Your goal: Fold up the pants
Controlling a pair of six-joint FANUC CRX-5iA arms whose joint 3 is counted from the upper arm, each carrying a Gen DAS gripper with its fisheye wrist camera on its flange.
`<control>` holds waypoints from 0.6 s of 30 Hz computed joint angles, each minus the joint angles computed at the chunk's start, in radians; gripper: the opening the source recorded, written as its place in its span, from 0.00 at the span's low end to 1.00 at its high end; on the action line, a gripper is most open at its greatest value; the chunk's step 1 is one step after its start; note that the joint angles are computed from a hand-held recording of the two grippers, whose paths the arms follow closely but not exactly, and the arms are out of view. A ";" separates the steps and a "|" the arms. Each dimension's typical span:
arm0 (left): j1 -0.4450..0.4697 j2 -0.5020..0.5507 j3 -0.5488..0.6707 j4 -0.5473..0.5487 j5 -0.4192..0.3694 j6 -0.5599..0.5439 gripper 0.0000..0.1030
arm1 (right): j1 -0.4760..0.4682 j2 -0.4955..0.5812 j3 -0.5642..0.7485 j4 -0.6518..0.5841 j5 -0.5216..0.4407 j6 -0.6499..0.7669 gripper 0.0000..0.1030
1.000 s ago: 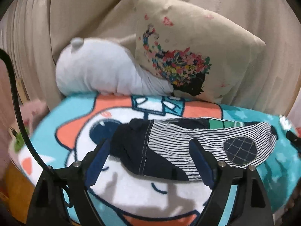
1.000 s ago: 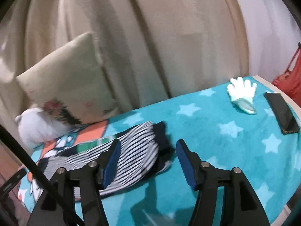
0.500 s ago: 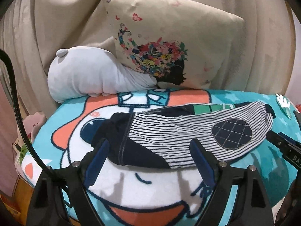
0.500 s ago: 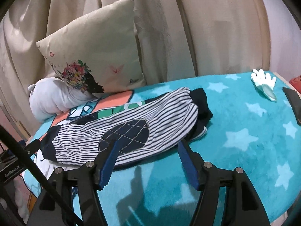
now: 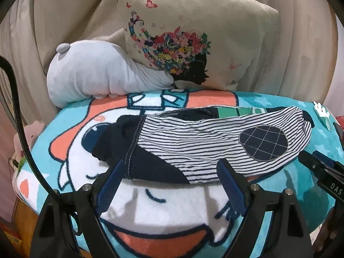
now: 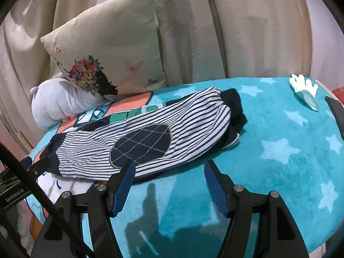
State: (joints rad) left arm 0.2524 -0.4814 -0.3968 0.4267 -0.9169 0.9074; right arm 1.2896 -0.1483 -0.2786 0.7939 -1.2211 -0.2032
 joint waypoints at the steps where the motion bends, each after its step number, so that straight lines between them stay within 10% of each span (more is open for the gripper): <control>1: 0.002 0.003 0.000 0.002 -0.004 0.000 0.84 | 0.000 0.003 0.002 -0.002 0.000 0.004 0.69; 18: 0.027 0.028 -0.006 0.016 -0.027 0.007 0.84 | -0.001 0.033 0.032 -0.043 0.001 0.043 0.69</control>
